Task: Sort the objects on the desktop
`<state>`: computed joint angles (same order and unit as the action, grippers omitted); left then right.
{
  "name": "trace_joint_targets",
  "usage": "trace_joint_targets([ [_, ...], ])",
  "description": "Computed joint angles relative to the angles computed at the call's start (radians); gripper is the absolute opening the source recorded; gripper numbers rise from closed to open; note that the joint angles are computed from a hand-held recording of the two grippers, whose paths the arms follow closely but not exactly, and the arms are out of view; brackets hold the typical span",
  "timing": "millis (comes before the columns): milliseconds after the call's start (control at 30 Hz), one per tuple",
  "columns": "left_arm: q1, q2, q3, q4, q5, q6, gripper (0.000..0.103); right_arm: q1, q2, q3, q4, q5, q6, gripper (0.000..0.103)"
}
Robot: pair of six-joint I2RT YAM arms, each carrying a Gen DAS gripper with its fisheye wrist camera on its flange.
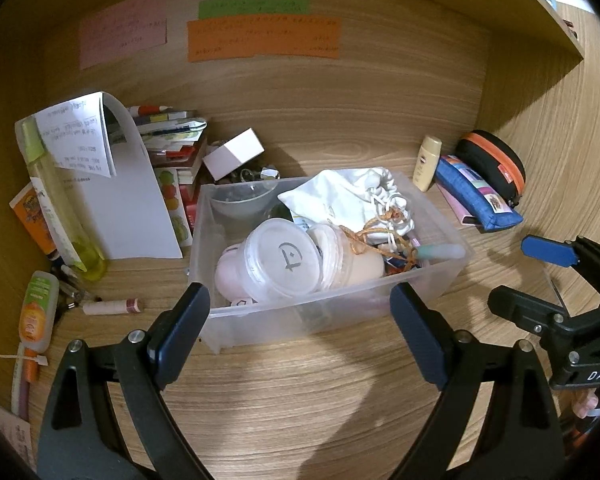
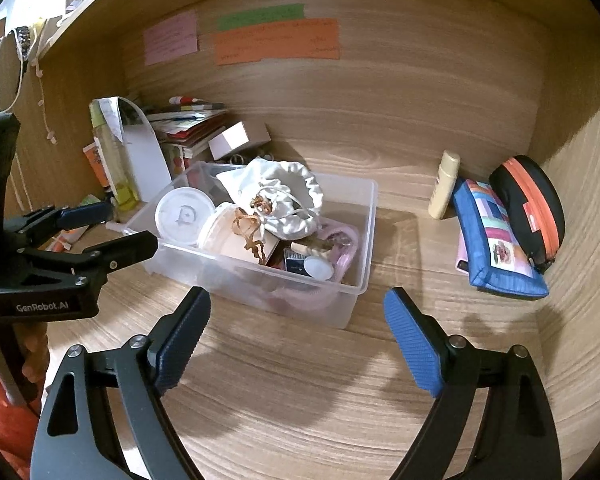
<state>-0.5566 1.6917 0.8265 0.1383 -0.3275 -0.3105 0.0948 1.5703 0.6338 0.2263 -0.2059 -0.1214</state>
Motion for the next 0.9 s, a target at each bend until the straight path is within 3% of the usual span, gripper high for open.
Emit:
trace_joint_targets([
  [900, 0.000, 0.015, 0.021, -0.008, -0.011, -0.003, 0.092, -0.015, 0.019, 0.033, -0.045, -0.038, 0.004, 0.087],
])
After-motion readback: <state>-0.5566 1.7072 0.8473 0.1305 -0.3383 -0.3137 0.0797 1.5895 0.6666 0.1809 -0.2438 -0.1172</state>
